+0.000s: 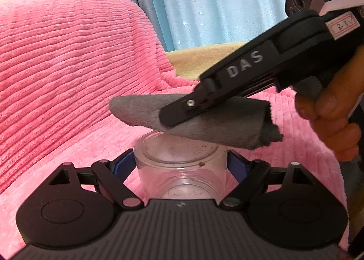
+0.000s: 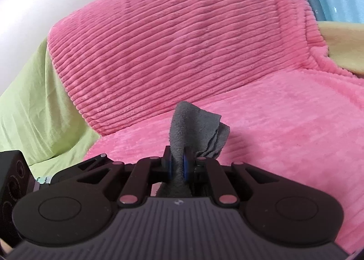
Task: Clean container
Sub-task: 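Wipe the cloth over the jar rim with the right gripper, then keep wiping the jar rim and inside edge with the right gripper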
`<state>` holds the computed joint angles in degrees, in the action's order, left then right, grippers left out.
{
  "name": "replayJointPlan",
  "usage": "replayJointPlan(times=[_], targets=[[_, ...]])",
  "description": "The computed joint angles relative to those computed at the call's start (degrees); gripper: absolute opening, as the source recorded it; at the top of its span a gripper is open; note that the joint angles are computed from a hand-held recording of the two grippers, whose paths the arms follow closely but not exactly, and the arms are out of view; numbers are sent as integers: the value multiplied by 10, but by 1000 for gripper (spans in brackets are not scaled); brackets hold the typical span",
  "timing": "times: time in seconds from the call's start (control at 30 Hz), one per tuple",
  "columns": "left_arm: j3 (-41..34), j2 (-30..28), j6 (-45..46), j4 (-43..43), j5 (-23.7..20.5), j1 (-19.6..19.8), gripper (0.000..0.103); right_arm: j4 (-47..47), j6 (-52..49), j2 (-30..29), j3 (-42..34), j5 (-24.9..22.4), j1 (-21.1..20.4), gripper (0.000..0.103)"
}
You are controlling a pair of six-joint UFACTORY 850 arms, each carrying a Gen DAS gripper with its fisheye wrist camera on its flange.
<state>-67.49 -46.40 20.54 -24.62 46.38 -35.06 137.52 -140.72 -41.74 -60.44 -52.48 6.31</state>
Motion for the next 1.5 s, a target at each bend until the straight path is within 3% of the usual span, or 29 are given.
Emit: replayJointPlan(times=[0.53, 1.03, 1.5], targets=[[4, 3, -16, 2, -2, 1, 86, -105, 62, 18, 21, -20, -12, 7], [7, 6, -7, -12, -3, -5, 86, -42, -10, 0, -6, -7, 15, 7], [2, 2, 7, -15, -2, -8, 85, 8, -62, 4, 2, 4, 9, 7]])
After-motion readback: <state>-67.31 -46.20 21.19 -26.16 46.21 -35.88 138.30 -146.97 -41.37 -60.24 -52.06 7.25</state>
